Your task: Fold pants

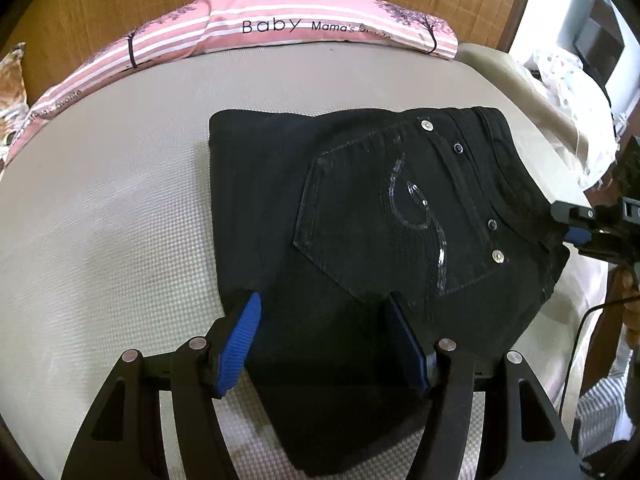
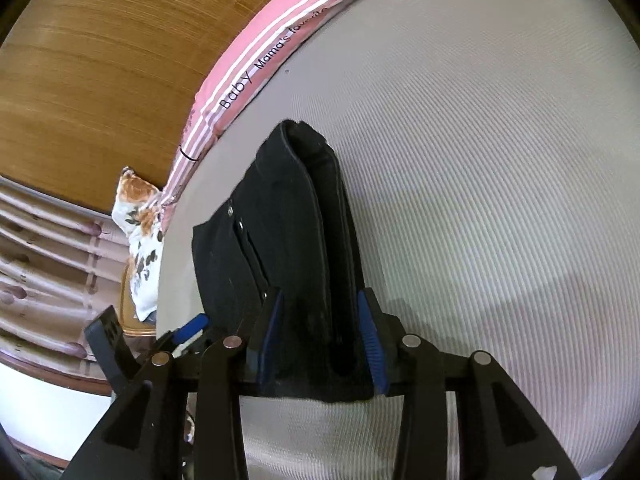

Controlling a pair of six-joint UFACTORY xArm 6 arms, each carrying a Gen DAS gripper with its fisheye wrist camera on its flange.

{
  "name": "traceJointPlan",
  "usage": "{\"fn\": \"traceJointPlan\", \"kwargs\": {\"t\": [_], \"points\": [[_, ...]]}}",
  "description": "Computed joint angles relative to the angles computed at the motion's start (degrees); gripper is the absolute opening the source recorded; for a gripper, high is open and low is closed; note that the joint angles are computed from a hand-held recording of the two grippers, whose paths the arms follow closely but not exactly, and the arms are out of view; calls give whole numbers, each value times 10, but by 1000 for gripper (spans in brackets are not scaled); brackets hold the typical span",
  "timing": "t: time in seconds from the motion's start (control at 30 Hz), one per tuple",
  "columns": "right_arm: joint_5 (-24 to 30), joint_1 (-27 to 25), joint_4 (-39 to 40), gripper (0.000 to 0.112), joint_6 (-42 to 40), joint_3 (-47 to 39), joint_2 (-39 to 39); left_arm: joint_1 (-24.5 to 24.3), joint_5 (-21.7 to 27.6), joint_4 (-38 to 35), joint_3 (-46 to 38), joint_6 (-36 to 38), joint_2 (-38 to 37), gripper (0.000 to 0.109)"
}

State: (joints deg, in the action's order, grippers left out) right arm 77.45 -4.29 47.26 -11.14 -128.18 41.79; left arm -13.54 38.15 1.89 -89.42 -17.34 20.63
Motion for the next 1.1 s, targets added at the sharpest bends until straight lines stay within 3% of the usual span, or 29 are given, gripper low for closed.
{"fn": "traceJointPlan", "kwargs": {"t": [0.13, 0.5, 0.6, 0.7, 1.1], "points": [[-42, 8, -12, 37, -19, 68, -43, -7, 11, 39, 8, -31, -11, 65], [-87, 33, -65, 37, -30, 110, -81, -9, 18, 80, 34, -76, -33, 65], [-93, 34, -75, 22, -27, 116, -85, -8, 21, 78, 35, -75, -34, 66], [-93, 30, -72, 16, -16, 119, -92, -4, 20, 65, 41, -68, -37, 66], [-112, 29, -80, 13, 1, 187, -133, 11, 10, 31, 79, -34, -57, 70]]}}
